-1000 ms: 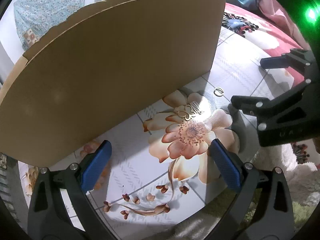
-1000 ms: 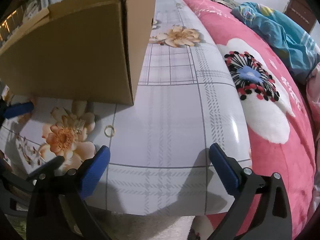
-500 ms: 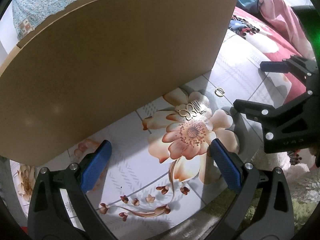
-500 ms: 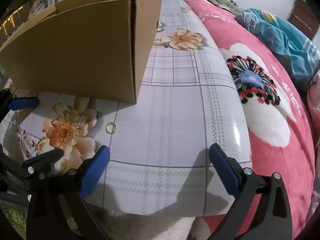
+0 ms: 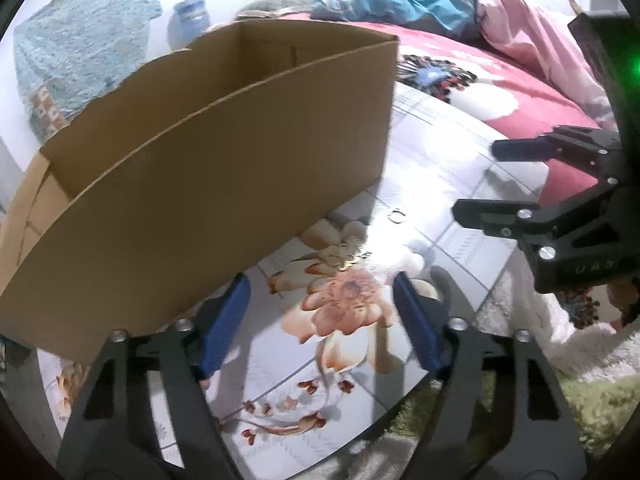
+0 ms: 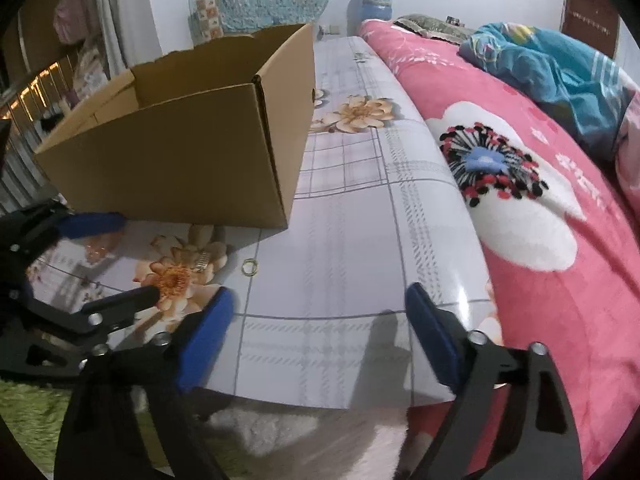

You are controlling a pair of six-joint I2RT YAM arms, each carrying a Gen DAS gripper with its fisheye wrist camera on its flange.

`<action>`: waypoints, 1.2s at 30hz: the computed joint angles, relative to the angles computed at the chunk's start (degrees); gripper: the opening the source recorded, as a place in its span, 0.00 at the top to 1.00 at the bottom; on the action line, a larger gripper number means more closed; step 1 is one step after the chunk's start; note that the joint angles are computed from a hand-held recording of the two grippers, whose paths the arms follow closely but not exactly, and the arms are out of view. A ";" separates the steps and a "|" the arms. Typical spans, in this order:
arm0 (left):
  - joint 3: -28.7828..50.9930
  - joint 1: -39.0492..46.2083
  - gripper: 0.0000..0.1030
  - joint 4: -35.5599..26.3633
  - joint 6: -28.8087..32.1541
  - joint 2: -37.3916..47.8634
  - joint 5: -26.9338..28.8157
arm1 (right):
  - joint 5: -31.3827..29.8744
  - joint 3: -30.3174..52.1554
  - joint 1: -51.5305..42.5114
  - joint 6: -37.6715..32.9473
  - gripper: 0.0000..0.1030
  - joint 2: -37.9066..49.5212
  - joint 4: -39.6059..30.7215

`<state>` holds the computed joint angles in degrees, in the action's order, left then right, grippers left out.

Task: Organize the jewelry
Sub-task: 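Close the left gripper on the small silver charm while the right gripper approaches the gold ring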

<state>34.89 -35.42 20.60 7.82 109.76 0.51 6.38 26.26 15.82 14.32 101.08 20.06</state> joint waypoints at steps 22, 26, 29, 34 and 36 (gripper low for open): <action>11.39 -1.81 0.82 -7.37 3.08 7.72 -0.02 | -10.26 3.19 -0.69 -0.35 0.48 6.48 3.53; 11.90 -1.22 0.83 -8.22 2.97 8.06 0.29 | -10.60 3.41 -0.81 -0.52 0.48 6.57 3.53; 12.56 -0.80 0.83 -9.67 2.50 8.09 0.59 | -10.76 3.57 -0.68 -0.50 0.48 6.84 3.62; 12.48 -0.47 0.83 -10.24 3.18 7.96 0.80 | -10.83 3.46 -0.57 -0.31 0.48 6.63 3.79; 12.77 -0.65 0.83 -10.34 3.35 8.14 0.61 | -10.72 3.40 -0.44 -0.29 0.48 6.59 3.89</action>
<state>47.66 -36.07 10.26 11.17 117.90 1.12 -4.34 29.66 15.38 14.02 107.67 23.95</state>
